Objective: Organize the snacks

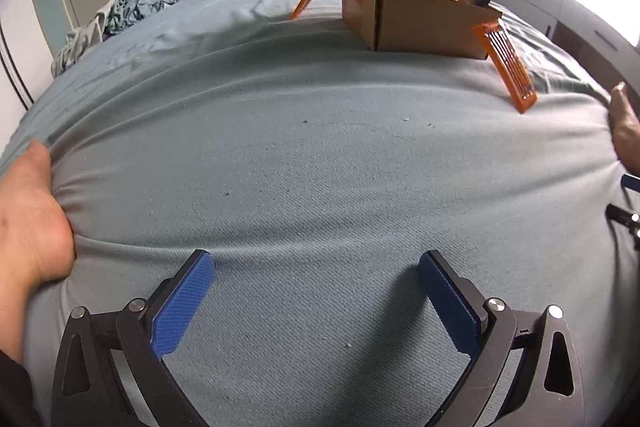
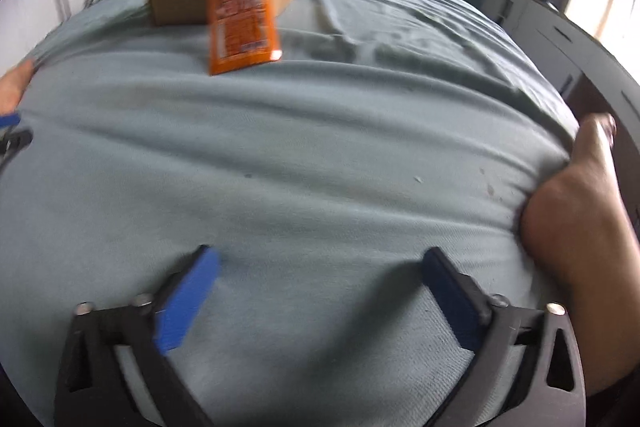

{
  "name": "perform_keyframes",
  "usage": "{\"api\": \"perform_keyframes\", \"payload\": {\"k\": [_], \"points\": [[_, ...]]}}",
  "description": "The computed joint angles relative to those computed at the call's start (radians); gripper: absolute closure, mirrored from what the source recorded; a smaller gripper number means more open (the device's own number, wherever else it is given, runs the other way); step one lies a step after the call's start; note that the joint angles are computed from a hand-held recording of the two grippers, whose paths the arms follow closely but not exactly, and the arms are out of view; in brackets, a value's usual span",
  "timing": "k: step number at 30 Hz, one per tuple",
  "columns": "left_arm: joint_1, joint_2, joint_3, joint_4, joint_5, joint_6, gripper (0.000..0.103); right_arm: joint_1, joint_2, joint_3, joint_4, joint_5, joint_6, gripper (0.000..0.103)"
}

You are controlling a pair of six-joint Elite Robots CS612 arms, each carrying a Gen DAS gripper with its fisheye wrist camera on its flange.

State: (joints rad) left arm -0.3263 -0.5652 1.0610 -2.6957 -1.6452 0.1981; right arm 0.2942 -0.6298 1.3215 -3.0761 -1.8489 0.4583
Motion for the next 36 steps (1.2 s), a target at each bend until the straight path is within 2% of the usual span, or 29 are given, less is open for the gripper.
{"api": "perform_keyframes", "payload": {"k": [5, 8, 36], "points": [[0.012, -0.001, 0.004, 0.0, -0.038, -0.013, 0.0, 0.014, 0.008, -0.004, -0.003, -0.045, -0.015, 0.0], [0.007, 0.007, -0.011, 0.006, -0.019, -0.006, 0.0, 0.011, 0.006, 0.007, -0.02, -0.029, -0.006, 0.0], [0.007, 0.011, -0.022, 0.015, -0.034, -0.021, 0.0, 0.004, -0.001, 0.015, -0.024, -0.004, 0.003, 0.0]]}}
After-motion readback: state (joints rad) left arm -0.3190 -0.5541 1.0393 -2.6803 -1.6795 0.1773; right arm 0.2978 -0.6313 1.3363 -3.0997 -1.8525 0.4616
